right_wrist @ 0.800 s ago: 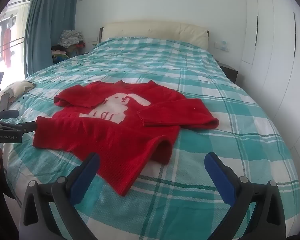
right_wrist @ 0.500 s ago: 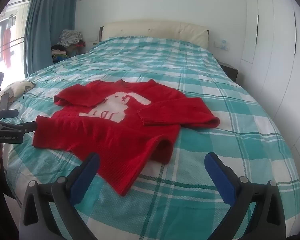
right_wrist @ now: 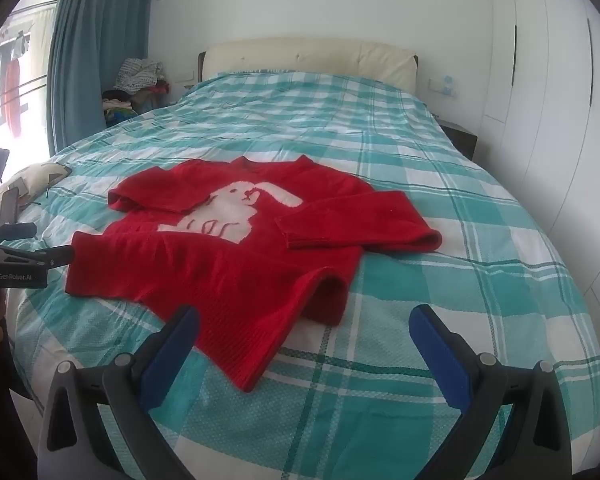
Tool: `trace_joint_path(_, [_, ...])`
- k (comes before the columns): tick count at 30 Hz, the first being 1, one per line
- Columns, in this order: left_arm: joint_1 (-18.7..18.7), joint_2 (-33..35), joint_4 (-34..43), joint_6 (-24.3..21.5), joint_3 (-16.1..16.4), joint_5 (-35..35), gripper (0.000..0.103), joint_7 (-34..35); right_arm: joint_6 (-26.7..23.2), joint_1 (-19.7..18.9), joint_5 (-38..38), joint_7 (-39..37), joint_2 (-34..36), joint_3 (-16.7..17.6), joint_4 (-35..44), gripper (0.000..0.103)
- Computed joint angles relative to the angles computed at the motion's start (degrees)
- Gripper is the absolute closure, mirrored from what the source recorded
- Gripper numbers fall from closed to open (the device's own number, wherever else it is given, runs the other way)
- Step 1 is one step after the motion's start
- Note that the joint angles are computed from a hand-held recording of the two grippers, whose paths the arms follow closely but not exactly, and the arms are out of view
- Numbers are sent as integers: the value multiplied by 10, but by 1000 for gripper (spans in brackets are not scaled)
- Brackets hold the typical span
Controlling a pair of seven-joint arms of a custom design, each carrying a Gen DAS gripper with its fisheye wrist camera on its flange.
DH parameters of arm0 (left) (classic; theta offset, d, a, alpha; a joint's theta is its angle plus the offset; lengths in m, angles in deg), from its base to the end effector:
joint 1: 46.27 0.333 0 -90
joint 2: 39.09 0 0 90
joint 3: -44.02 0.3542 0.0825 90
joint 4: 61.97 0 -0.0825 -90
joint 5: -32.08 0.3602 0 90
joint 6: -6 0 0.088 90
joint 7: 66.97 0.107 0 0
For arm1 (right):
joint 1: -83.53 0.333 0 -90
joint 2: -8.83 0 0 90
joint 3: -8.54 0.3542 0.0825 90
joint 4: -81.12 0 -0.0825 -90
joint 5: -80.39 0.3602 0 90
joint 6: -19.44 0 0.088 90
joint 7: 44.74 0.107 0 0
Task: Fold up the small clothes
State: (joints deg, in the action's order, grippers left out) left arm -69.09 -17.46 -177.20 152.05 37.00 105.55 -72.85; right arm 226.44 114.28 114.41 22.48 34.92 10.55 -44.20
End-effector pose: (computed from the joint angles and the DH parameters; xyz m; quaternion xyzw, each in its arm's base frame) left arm 0.5261 -0.3106 0.3295 -0.6954 0.6201 -0.1797 0.3156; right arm 0.5386 0.2595 0.3388 -0.7192 0.5345 -0.2778 0.3462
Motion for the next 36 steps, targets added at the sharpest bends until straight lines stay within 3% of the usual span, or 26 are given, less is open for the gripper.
trace_joint_path(36, [3, 0, -3, 0, 1, -14, 0, 3, -1, 6, 4, -9, 8, -4, 7, 0])
